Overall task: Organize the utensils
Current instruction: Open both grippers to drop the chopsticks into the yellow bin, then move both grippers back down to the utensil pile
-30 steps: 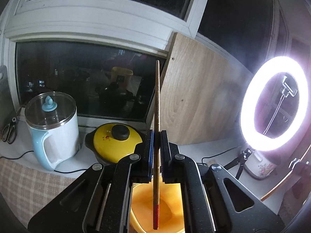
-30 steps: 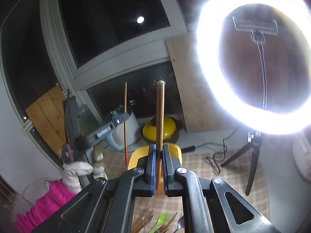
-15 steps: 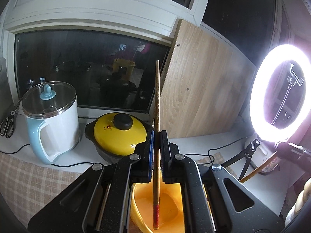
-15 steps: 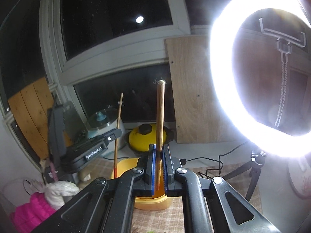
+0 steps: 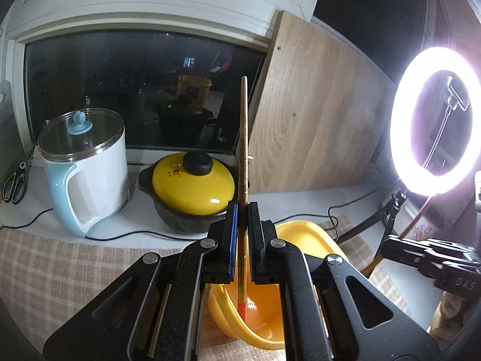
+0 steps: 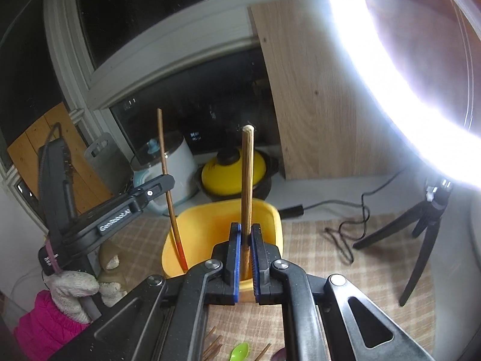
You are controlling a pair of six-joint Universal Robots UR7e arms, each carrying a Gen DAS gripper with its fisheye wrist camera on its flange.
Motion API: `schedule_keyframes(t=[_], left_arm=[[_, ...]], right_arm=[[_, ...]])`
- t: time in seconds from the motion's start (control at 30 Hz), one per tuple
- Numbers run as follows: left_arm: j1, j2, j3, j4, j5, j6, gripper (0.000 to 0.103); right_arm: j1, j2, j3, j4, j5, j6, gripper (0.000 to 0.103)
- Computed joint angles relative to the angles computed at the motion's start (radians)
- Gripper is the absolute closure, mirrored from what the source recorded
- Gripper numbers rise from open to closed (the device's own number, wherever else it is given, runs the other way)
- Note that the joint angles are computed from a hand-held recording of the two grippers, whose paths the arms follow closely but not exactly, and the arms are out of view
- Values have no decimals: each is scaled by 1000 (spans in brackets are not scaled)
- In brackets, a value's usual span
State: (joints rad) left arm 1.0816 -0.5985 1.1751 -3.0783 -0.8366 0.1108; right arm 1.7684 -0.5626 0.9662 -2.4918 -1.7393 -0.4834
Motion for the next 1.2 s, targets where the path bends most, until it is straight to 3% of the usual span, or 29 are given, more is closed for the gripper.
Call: schedule_keyframes(t=[0.43,0.47,0.5,0.57,0.6,0.77,1.07,1.2], left_arm=[[3,2,-6,132,-1,-53,99],[1,-1,-3,141,1,-53,97],[-2,-5,1,150,4,-50,86],[-10,-13,20,131,15,-30,67],[-14,-17,32,112,21,-18,64],[-31,-55,95,67,40,-15,64],[-83,-141,238,-12,105,-19,64],[-108,-184,316,-30,135,-40,64]], right_arm=[[-7,65,-76,88,-32,8,94],[-7,64,-74,86,-31,1,81],[-6,62,-69,79,-33,-5,68],[-5,54,-53,59,-28,-13,63],[-5,46,-44,53,-24,-15,61],[-11,11,-2,31,-1,1,52],[-25,-95,136,-26,28,0,50],[-36,-150,217,-72,48,-27,39]])
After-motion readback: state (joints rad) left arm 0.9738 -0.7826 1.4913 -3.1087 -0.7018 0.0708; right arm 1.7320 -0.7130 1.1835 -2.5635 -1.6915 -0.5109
